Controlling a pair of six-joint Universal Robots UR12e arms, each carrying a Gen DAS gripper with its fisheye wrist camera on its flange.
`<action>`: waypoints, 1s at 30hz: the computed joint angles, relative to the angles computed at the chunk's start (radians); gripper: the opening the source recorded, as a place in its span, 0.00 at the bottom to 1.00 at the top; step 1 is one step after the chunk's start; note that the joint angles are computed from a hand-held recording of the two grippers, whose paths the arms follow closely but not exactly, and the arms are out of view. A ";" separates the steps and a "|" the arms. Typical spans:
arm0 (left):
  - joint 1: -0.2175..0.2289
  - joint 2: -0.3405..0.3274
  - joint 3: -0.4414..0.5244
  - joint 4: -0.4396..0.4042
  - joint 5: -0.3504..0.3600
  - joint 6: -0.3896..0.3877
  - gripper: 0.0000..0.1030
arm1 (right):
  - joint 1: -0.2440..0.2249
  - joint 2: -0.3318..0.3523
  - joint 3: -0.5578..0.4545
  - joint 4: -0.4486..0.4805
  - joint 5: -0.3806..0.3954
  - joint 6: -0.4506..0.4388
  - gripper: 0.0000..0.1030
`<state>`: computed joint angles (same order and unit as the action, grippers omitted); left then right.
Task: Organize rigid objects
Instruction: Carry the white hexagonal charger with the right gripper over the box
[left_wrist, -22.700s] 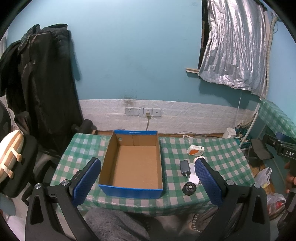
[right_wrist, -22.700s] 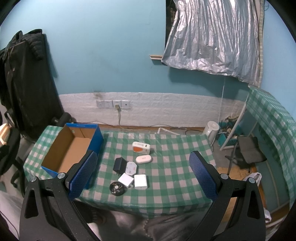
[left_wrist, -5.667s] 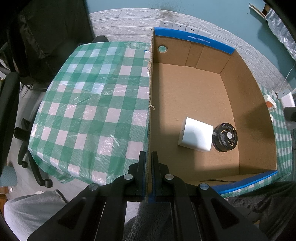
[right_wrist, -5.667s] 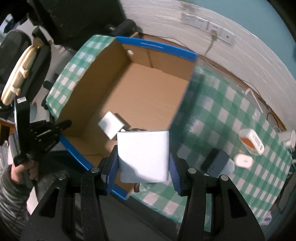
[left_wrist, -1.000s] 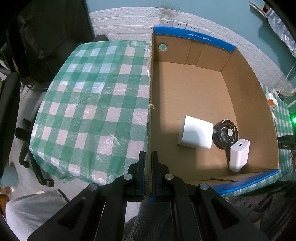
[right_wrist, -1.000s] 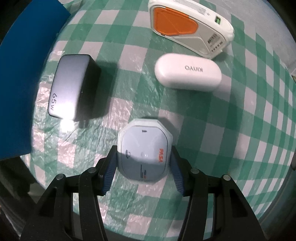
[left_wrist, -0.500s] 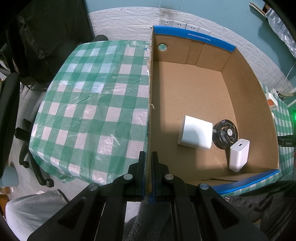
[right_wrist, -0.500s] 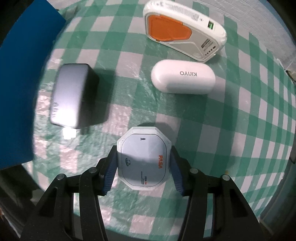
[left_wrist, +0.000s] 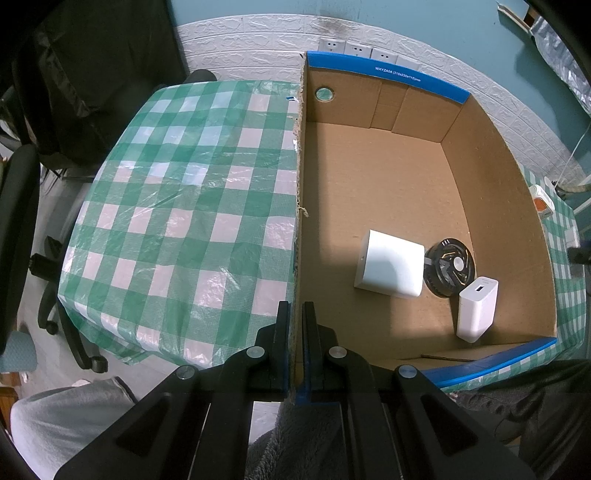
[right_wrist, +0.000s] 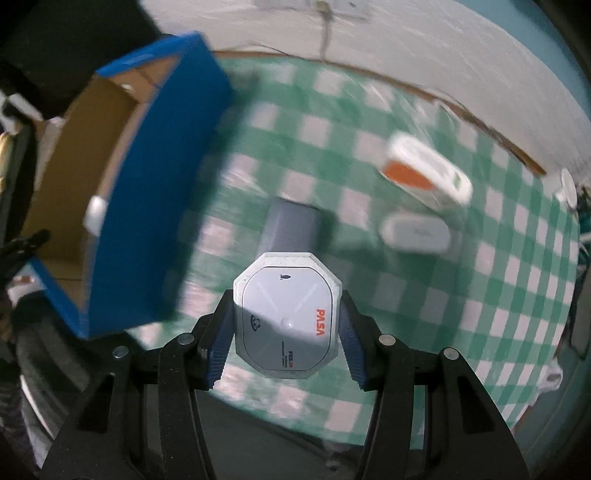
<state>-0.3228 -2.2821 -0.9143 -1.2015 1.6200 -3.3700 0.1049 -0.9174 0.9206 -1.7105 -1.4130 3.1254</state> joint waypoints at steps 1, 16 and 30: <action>0.000 0.000 0.001 -0.001 0.000 0.000 0.04 | 0.009 0.000 -0.004 -0.004 0.005 -0.001 0.51; -0.001 -0.001 0.001 0.001 -0.004 -0.001 0.04 | 0.108 0.166 -0.319 0.110 0.035 -0.089 0.51; -0.001 0.000 -0.001 0.005 -0.007 -0.002 0.04 | 0.142 0.219 -0.375 0.151 0.026 -0.137 0.51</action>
<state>-0.3242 -2.2822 -0.9150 -1.1961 1.6134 -3.3720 0.2470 -0.6982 0.5453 -1.5598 -1.3870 2.9881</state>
